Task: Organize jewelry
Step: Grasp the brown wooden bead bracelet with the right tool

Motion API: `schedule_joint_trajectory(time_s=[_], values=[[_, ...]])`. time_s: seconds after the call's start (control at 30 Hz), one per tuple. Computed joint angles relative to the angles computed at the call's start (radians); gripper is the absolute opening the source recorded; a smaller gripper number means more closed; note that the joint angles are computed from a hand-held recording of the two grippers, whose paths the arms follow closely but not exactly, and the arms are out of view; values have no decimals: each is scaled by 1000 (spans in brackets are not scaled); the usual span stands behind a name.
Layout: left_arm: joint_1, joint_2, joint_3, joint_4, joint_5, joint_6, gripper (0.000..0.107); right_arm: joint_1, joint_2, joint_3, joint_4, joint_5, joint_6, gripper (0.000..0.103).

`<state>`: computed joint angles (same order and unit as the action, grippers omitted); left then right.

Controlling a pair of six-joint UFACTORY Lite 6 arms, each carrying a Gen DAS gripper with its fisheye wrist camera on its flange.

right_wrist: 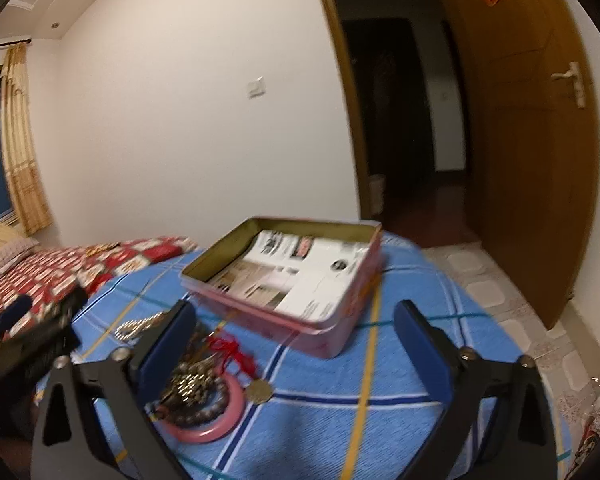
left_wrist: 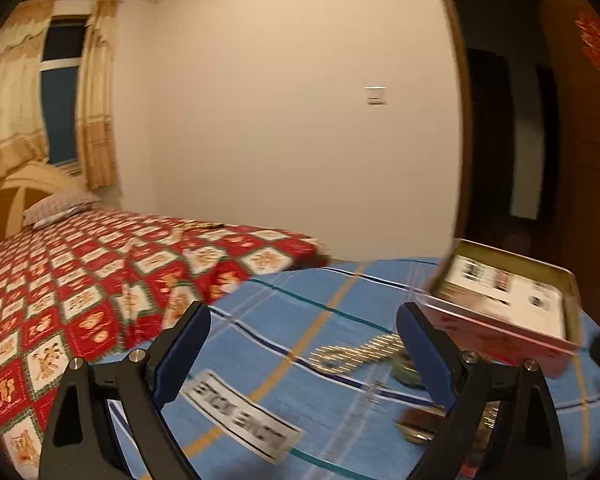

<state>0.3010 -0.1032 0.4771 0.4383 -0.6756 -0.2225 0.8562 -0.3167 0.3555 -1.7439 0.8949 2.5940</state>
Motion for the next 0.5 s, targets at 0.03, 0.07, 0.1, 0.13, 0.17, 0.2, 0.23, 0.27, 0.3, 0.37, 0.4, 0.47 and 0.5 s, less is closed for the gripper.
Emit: schedule_joint_trajectory(time_s=[0.03,0.07,0.1,0.13,0.17,0.2,0.23,0.27,0.3,0.37,0.4,0.47,0.5], values=[[28,33,26,13,-9,-23,94,-18,-6,3,-26,-55,-2,91],[52,54,42,31,-16,-50,94,-29,-6,9,-40,-94,-5,89],[75,76,59,52,-17,-93,94,-55,-3,21,-81,-165,-5,86],[99,91,71,88,-20,-151,94,-82,7,37,-131,-233,3,82],[117,100,76,123,-30,-200,94,-104,26,62,-179,-291,13,79],[126,103,76,139,-39,-224,94,-117,44,87,-214,-331,19,71],[128,106,77,142,-40,-231,94,-135,81,135,-257,-388,18,62],[123,104,74,134,-35,-221,94,-152,110,170,-288,-423,17,60],[109,105,73,113,-26,-196,94,-171,163,229,-315,-462,2,60],[87,111,83,93,0,-166,94,-204,267,341,-369,-528,-31,60],[86,117,90,98,4,-168,94,-208,329,404,-353,-545,-92,60],[84,121,92,97,10,-171,94,-213,451,519,-302,-578,-215,60],[88,121,95,107,15,-183,94,-217,494,559,-251,-593,-281,58]])
